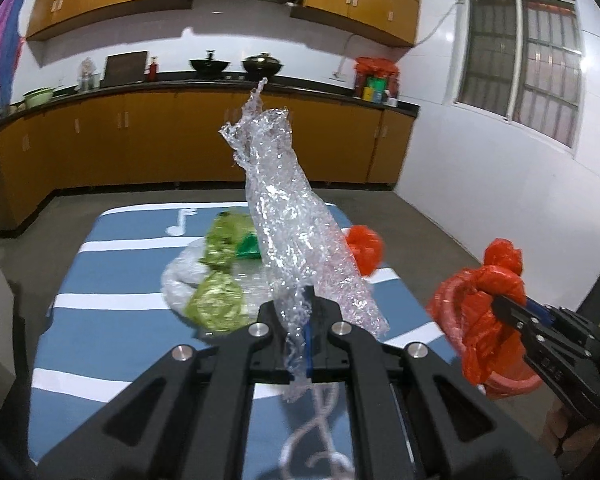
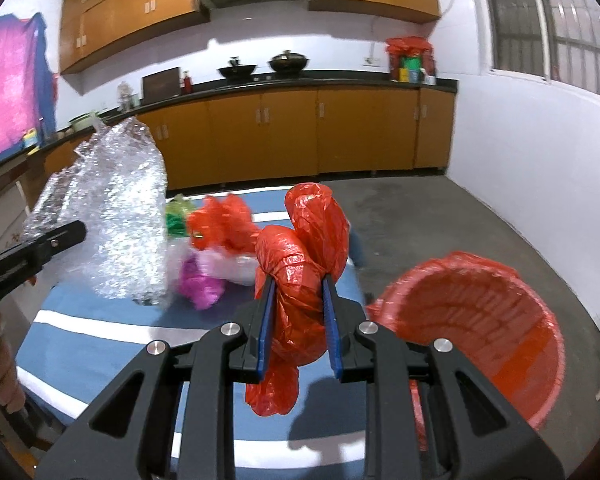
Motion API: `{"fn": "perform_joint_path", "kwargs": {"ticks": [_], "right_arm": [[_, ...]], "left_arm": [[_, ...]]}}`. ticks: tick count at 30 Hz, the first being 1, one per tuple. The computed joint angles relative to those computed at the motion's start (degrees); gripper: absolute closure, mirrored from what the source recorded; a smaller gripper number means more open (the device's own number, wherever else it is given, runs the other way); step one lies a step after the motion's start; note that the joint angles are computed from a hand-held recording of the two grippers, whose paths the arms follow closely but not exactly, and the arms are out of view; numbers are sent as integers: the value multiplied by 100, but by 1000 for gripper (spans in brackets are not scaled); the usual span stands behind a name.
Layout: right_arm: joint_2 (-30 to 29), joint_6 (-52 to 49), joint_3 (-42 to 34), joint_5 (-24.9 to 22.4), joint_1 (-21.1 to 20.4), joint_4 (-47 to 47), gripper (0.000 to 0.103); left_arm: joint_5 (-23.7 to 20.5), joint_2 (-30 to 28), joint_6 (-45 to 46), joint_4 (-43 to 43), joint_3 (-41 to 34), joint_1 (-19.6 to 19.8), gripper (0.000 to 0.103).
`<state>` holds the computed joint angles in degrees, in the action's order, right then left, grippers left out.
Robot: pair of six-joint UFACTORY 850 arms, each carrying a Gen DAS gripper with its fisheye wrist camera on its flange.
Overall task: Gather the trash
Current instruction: 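Carry the bubble wrap and red bag over the orange basket with both tools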
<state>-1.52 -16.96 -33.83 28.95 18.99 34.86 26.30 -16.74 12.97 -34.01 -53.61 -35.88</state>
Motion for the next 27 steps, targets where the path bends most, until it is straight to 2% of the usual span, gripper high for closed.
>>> {"fn": "perform_joint_path", "kwargs": {"ticks": [13,27], "right_arm": [[605,-432,520,165,-561,851,80],[1105,-598,856,242,-1106,1202,80]], "left_arm": [[-218,-377,-508,804,-544,-484,98],[-537,-1034,-1341,1850,-1299,-889,98]]}}
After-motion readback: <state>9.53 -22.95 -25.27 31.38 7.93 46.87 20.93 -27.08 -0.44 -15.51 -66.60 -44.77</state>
